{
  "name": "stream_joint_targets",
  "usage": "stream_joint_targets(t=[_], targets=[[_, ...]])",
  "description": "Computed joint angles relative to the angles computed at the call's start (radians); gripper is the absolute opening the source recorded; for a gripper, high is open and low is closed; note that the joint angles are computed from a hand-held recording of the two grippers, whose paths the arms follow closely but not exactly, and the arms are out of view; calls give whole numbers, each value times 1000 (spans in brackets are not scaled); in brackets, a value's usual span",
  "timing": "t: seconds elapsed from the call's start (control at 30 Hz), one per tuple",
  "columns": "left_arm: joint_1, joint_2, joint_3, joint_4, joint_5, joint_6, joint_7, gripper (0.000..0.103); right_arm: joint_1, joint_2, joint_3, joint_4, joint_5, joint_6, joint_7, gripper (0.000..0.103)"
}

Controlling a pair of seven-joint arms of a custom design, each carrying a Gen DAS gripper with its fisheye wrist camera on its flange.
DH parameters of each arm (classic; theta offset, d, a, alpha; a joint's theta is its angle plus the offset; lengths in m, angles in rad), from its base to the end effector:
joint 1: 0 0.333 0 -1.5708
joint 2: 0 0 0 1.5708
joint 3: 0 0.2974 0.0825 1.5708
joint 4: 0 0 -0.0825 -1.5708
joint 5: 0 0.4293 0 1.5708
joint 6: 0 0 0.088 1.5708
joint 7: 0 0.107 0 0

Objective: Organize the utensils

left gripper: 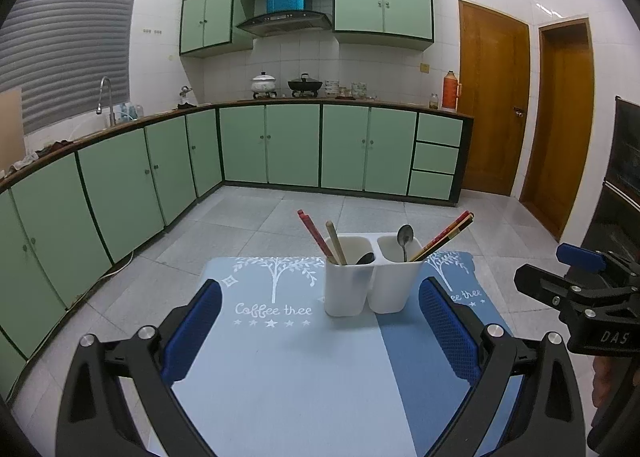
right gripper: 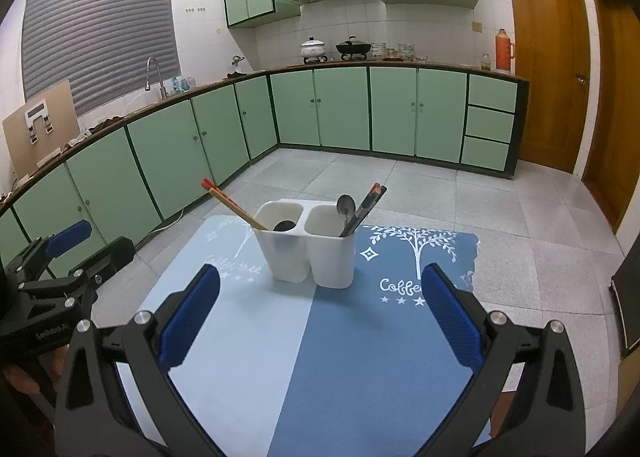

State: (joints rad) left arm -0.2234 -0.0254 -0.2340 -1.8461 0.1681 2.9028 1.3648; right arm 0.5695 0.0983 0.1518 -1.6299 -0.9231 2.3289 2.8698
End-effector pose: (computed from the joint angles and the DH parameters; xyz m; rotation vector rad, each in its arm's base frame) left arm 0.5754 -0.2963 0.6323 -1.2739 1.9102 -1.1633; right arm 0.5242 0.4367 0.6038 -1.5032 1.7166 -0.8402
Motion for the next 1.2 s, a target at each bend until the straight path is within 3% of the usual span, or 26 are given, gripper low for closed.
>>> stream_joint_targets(t=[1.2], targets=[[8,-9,-1,-6,-10,10,3,97,5,7,-3,18,-1,-7,-9,98]])
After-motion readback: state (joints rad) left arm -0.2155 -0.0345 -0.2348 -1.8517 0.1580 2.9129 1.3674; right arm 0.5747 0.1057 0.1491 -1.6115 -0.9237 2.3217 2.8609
